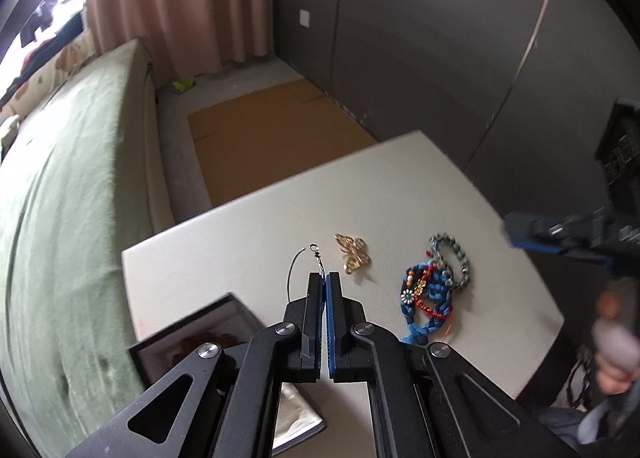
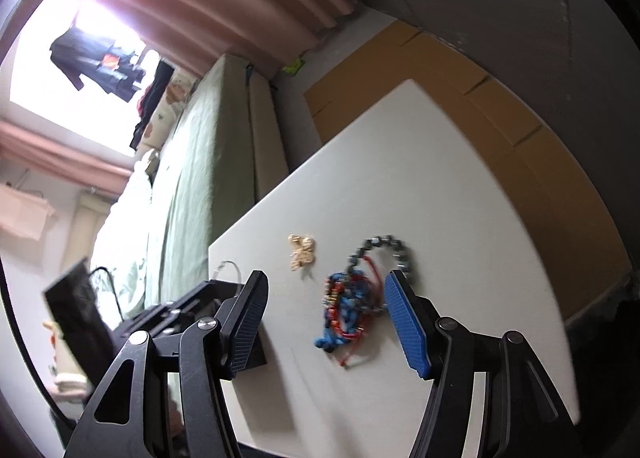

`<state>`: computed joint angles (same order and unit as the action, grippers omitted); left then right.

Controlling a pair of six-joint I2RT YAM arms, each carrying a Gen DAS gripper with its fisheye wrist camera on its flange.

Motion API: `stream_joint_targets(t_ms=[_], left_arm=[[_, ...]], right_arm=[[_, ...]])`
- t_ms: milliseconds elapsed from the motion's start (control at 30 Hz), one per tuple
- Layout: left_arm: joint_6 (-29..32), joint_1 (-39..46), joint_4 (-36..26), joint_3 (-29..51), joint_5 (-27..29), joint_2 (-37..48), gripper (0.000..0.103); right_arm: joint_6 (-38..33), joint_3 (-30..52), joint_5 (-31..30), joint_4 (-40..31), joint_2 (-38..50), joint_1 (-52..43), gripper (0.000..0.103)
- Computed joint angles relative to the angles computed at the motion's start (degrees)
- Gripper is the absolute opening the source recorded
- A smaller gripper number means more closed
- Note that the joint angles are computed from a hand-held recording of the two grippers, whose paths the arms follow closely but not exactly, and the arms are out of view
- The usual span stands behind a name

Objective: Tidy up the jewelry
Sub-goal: 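Drop the silver hoop into the black box with left gripper while right gripper grasps the gold butterfly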

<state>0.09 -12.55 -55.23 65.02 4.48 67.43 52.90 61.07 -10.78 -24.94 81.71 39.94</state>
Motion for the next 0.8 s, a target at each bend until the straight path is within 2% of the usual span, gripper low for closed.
stream_joint_targets(t_ms=[233, 500, 800], left_arm=[[2.8, 10.52, -5.22, 3.32, 6.91, -2.89, 0.001], [5.16, 24.65, -11.37, 4.22, 13.74, -2.36, 0.001], [3.64, 32.52, -14.02, 1.35, 18.74, -3.3, 0.001]], right_arm=[[-4.02, 10.23, 1.82, -0.83, 11.89, 3.7, 0.062], [-10.21, 25.63, 3.54, -9.61, 25.6, 5.26, 0.06], [-14.95, 38.63, 9.97, -18.09, 36.08, 8.5, 0.054]])
